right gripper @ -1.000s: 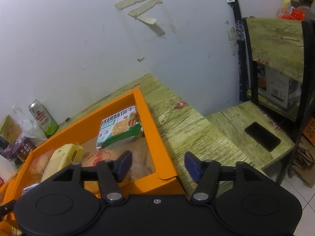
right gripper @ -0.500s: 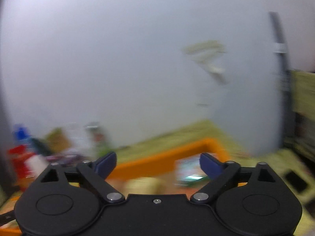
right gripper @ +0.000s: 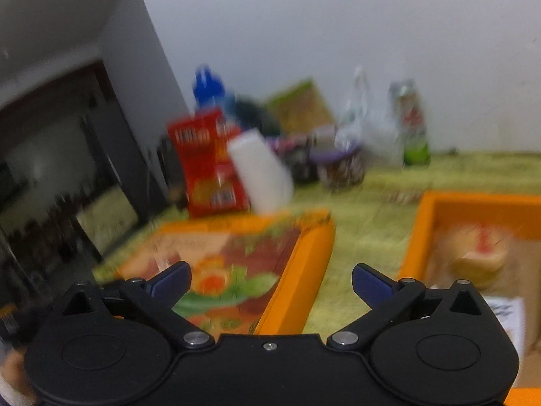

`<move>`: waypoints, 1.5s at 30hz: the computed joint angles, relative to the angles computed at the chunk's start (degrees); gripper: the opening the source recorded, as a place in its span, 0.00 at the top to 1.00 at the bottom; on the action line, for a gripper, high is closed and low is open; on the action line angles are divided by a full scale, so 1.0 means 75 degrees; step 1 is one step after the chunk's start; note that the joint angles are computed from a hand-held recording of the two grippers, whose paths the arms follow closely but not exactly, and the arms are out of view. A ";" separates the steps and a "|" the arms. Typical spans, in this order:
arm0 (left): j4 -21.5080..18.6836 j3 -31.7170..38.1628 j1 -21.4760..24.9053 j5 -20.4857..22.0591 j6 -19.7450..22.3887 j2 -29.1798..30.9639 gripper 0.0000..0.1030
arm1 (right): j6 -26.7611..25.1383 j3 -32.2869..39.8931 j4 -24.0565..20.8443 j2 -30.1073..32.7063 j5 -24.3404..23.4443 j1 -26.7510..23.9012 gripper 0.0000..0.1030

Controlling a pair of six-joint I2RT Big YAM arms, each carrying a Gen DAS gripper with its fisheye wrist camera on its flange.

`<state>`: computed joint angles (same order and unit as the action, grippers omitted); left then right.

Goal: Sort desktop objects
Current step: 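Lower the right tool to one mooncake box edge while the left tool reaches the opposite edge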

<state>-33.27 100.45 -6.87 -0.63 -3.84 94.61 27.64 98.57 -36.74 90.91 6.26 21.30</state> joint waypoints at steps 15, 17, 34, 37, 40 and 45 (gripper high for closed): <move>-0.2506 0.3573 0.0454 -0.0832 0.0702 0.2431 0.00 | 0.1454 0.2755 -0.2635 0.2164 0.0370 0.0117 0.01; -0.2765 0.3825 0.0457 -0.0859 0.0755 0.2618 0.00 | 0.1444 0.2920 -0.2778 0.2286 0.0470 0.0149 0.00; -0.3019 0.4157 0.0506 -0.0643 0.0678 0.2843 0.00 | 0.1707 0.3827 -0.3656 0.2982 -0.0231 0.0098 0.00; -0.3011 0.4154 0.0491 -0.0692 0.0704 0.2842 0.00 | 0.1610 0.3856 -0.3636 0.3005 -0.0288 0.0112 0.00; -0.2984 0.4118 0.0469 -0.0762 0.0737 0.2823 0.00 | 0.1504 0.3874 -0.3608 0.3022 -0.0326 0.0127 0.00; -0.2983 0.4119 0.0455 -0.0762 0.0762 0.2824 0.00 | 0.1302 0.3928 -0.3603 0.3060 -0.0405 0.0160 0.00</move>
